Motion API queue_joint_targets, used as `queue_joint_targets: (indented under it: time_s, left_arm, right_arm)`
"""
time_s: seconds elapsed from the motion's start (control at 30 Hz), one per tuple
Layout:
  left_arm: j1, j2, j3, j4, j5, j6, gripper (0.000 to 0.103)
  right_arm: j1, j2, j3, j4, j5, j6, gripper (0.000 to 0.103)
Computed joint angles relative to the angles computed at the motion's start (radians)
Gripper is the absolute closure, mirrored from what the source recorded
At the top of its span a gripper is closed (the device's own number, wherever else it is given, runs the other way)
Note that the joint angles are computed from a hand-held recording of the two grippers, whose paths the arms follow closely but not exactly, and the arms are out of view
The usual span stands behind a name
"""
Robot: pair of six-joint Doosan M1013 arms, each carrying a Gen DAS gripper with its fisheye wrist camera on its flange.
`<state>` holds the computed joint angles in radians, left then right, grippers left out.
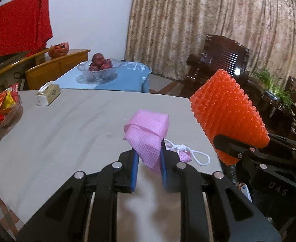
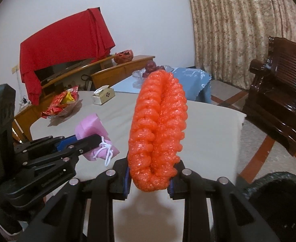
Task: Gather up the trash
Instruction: 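Carry the pink mask and orange net over the black bin with both tools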
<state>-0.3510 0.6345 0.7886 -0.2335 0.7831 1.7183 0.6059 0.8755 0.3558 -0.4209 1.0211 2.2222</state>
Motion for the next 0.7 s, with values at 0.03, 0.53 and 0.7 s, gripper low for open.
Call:
queue_joint_targets:
  time_s: [0.03,0.53,0.7]
  left_arm:
    - [-0.003,-0.006,0.007,-0.002,-0.003,0.003,0.085]
    - [-0.065,-0.093,0.126,-0.130,-0.038,0.150,0.085]
    - [-0.088,-0.103,0.140,-0.167,-0.036,0.207,0.085]
  right_arm:
    - [0.002,-0.017,0.030,-0.011,-0.012,0.013,0.076]
    - [0.038,-0.248,0.424,-0.252,-0.083,0.287,0.076]
    - [0.044,-0.308,0.517,-0.327,-0.072,0.383,0.076]
